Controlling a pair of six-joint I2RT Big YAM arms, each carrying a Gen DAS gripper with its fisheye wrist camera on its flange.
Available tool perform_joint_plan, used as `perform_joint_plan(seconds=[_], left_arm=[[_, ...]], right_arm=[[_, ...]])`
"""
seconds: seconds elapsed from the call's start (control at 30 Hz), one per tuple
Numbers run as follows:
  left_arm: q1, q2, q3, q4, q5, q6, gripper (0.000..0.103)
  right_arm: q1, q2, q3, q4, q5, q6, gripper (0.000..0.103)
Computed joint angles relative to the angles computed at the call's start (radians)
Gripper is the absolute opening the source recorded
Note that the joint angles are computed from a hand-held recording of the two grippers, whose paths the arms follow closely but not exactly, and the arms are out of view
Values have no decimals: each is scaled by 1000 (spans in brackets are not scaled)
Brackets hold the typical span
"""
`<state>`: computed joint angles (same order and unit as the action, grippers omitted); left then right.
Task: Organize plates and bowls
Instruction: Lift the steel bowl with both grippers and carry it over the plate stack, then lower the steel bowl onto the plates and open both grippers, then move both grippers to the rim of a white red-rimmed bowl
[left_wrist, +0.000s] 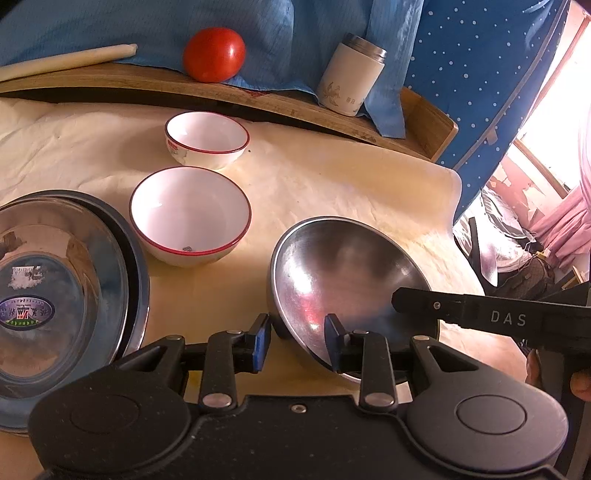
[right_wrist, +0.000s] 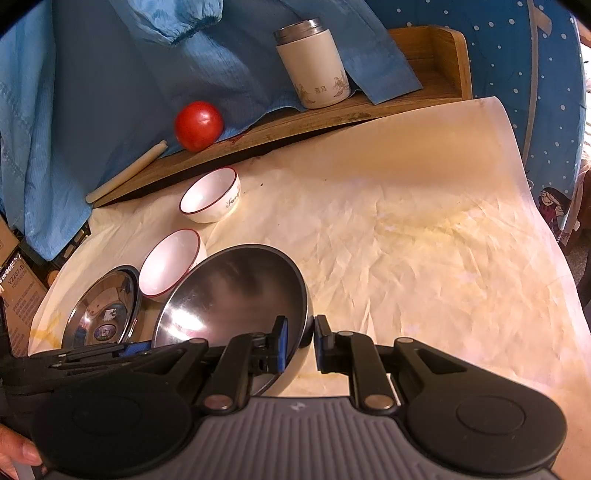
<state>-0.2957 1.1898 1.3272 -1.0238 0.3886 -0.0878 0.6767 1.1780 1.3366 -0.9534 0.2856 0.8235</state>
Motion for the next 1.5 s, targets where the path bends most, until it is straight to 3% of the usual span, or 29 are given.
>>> perform_joint_plan(seconds=[0.33, 0.4, 0.47, 0.6, 0.7, 0.77, 0.97, 1.07, 1.17, 1.27, 1.5], left_arm=[[-4, -1, -2, 4, -3, 1, 35], [-3, 0, 0, -1, -4, 3, 42], [-3, -2, -1, -3, -9, -2, 52], [8, -10, -4, -5, -4, -3, 64], [24, -22, -9, -6, 19, -6, 73], [33, -30, -12, -2, 30, -6, 78], [76, -79, -40, 38, 80, -18, 86], [103, -103, -52, 73, 101, -33, 97], [134, -111, -52, 113, 105, -27, 101], [170, -103, -43, 139, 105, -26, 102], [262, -44, -3, 186, 140, -103, 102]], right_arm=[[-8, -3, -4, 8, -19, -3, 22], [-8, -5, -7, 15, -25, -3, 26], [-7, -7, -10, 20, -24, 0, 38], [-8, -11, -14, 20, -9, 13, 49], [-9, -20, -23, 31, -6, 23, 64], [-8, -23, -27, 37, 0, 30, 82], [0, -27, -33, 46, 41, 49, 99], [-2, -24, -32, 48, 48, 56, 102], [-9, -21, -35, 51, 45, 54, 102], [-4, -11, -27, 32, 91, 57, 102], [7, -2, -36, 62, 186, -14, 103]])
